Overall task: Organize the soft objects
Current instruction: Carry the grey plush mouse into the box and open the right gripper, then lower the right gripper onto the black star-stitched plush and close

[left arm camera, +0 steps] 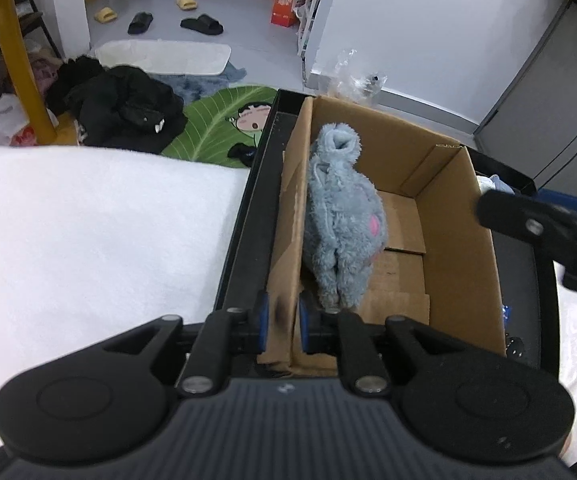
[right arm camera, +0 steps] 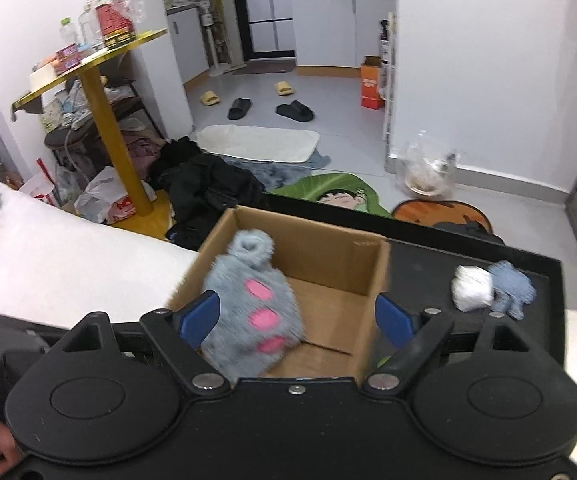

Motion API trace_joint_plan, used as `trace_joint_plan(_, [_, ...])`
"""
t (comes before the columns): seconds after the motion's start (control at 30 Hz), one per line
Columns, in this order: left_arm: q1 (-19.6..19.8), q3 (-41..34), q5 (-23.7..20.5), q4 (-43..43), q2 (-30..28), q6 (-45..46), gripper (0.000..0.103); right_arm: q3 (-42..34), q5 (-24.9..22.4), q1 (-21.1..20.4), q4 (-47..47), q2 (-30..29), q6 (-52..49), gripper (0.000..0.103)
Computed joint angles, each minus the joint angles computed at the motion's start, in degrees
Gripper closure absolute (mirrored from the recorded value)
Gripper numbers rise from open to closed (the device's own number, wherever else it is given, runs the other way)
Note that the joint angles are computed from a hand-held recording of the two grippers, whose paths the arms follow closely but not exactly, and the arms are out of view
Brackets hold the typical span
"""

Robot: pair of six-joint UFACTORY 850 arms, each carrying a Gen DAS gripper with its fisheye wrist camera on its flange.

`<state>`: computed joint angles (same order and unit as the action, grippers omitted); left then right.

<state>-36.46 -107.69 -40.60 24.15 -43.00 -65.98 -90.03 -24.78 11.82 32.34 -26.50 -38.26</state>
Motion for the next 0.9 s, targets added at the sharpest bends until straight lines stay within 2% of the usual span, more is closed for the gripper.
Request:
trace_joint_plan(0.07, [-0.35,-0.14,-0.10,0.65,0.02,0.69,0.072,1.39,0.32,-0.92,-0.43,1.16,1.03,0.019])
trace_joint_plan(0.13, [-0.77,-0.98,-1.23,2.02,-0.36,0.36,0.051,2.47,0.41,-1.89,-0.86,2.03,2.09,0.019])
trace_joint_plan(0.23, [-1.28,-1.26,-1.69,4.24,-0.28,-0.76,0.036,4.29,0.84,-3.27,-1.89,3.38,3.89,0.019])
trace_joint_plan(0.33, [-1.72,-1.65,-1.90,5.24,-0.28,-0.49,0.026,6.22,0.99,-4.75,-2.14,4.50,5.65,0.018])
trace_joint_plan(0.43, [-2.16,-3.16,-2.90,5.01,-0.98,1.15,0.021,8.33,1.40,-6.06,-3.10,5.51,8.03,0.018])
trace_joint_plan(0.7, [-4.43,-6.75,-7.75,9.86,-2.83,2.92,0.021,11.71,0.65,-9.16,-8.66,6.53,14.41,0.019])
trace_joint_plan(0.9, [-5.13,-11.68,-11.33,8.17,-5.55,7.14,0.021,11.90,-3.54,-10.89,-10.20,5.56,17.44,0.019])
